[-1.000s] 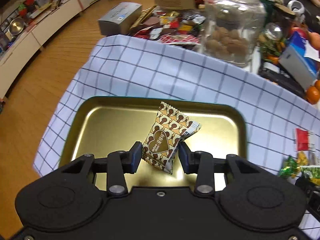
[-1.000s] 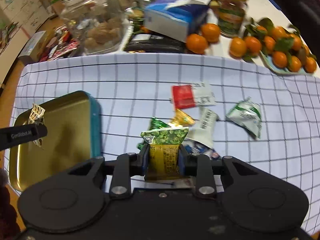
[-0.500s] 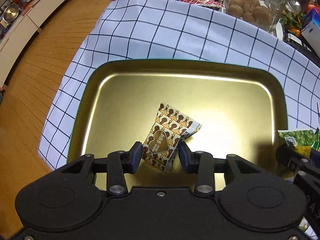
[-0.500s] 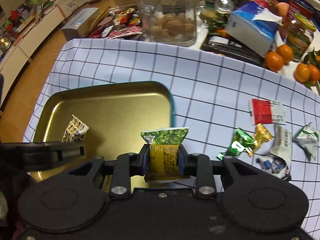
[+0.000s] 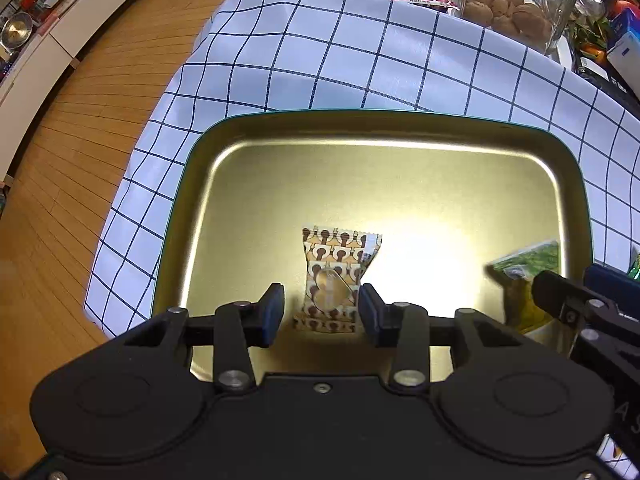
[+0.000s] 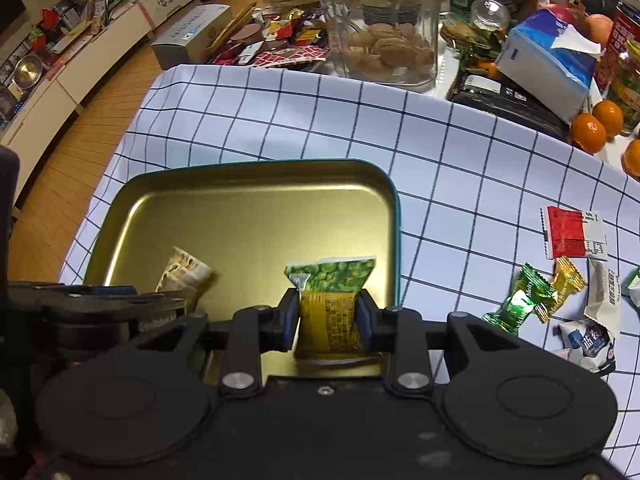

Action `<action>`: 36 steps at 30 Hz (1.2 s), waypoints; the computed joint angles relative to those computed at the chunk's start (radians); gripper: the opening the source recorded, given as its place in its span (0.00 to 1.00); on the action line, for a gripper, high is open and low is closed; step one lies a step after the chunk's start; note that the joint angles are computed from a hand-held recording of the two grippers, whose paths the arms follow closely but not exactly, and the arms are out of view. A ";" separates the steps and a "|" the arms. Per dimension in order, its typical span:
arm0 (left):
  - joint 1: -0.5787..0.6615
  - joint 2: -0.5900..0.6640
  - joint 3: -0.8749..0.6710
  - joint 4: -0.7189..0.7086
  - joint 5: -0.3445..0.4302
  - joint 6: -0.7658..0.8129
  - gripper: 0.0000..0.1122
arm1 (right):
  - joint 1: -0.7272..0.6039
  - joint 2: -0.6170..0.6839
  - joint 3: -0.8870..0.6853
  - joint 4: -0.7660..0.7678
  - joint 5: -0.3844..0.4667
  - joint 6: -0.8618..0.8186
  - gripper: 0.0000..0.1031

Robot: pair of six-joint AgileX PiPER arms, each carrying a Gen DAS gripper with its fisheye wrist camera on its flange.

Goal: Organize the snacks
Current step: 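Carry both snacks over the gold tray and open both grippers to drop them, then move both open grippers away from the tray back over the snack pile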

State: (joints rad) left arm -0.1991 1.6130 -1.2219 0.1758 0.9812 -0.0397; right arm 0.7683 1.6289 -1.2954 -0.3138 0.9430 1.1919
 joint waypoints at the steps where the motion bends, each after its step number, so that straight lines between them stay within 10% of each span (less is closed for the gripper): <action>1: 0.002 0.000 -0.001 -0.001 0.000 0.002 0.44 | 0.002 -0.001 -0.001 -0.004 -0.005 0.000 0.44; 36: -0.244 -0.042 0.020 -0.004 0.043 -0.015 0.45 | -0.109 -0.198 0.166 -0.007 0.154 0.021 0.86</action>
